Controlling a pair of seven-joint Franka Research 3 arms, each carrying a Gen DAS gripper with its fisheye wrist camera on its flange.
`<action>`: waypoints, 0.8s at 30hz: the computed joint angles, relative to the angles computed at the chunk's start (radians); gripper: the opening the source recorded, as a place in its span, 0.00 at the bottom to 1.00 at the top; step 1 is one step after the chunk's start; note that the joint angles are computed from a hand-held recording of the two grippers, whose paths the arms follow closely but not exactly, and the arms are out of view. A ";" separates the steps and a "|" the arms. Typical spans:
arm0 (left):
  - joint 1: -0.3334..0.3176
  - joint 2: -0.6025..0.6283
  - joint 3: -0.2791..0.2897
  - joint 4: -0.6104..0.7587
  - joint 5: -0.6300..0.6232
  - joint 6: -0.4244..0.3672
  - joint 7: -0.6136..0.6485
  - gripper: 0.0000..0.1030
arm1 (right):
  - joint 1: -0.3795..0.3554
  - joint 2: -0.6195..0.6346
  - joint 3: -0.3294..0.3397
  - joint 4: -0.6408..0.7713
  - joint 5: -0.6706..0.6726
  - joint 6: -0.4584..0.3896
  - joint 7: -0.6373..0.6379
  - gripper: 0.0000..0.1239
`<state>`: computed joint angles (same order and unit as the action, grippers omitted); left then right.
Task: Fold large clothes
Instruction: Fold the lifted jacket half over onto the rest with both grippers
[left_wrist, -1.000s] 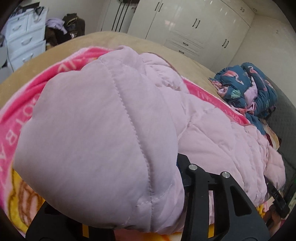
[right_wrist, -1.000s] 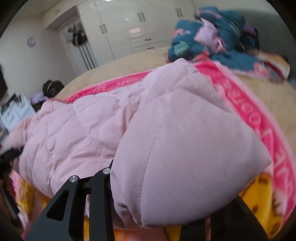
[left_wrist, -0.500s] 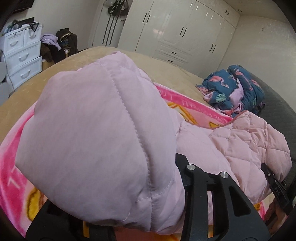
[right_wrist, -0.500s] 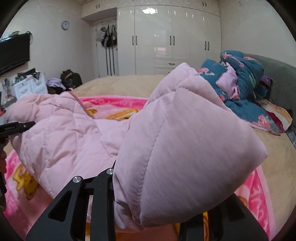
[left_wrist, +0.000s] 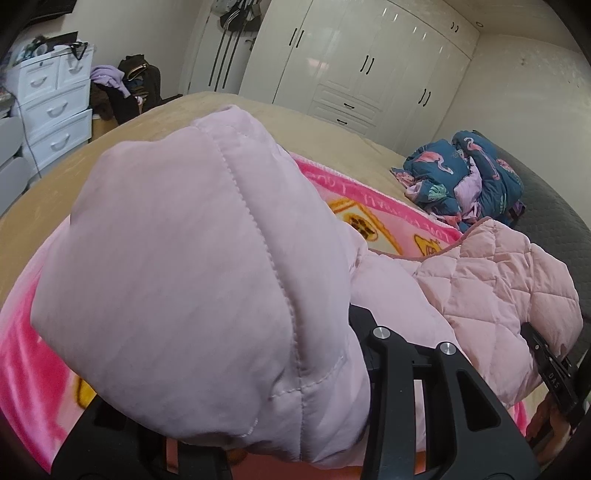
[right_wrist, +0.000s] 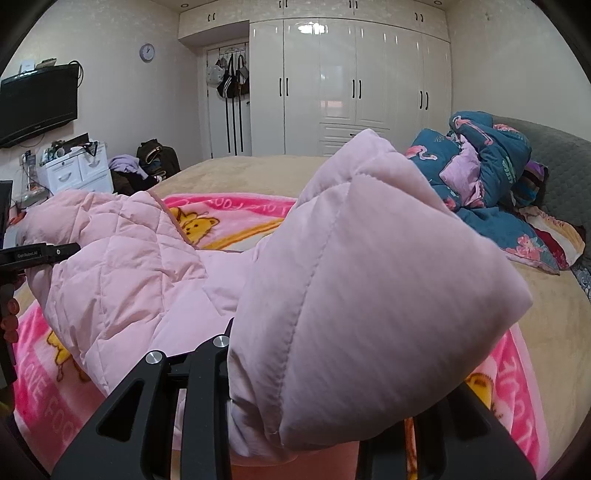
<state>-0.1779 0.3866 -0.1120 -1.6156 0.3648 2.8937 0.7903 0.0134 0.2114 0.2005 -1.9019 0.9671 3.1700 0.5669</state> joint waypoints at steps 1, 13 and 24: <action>0.001 -0.012 0.001 -0.019 0.000 0.007 -0.002 0.30 | -0.007 -0.004 0.010 -0.004 0.014 0.001 -0.014 0.23; 0.010 -0.090 0.007 -0.156 0.028 0.033 -0.009 0.30 | -0.001 -0.022 0.003 -0.023 0.168 -0.002 -0.148 0.23; 0.009 -0.155 0.012 -0.274 0.098 0.066 -0.058 0.31 | 0.035 -0.055 -0.039 -0.077 0.359 -0.003 -0.268 0.23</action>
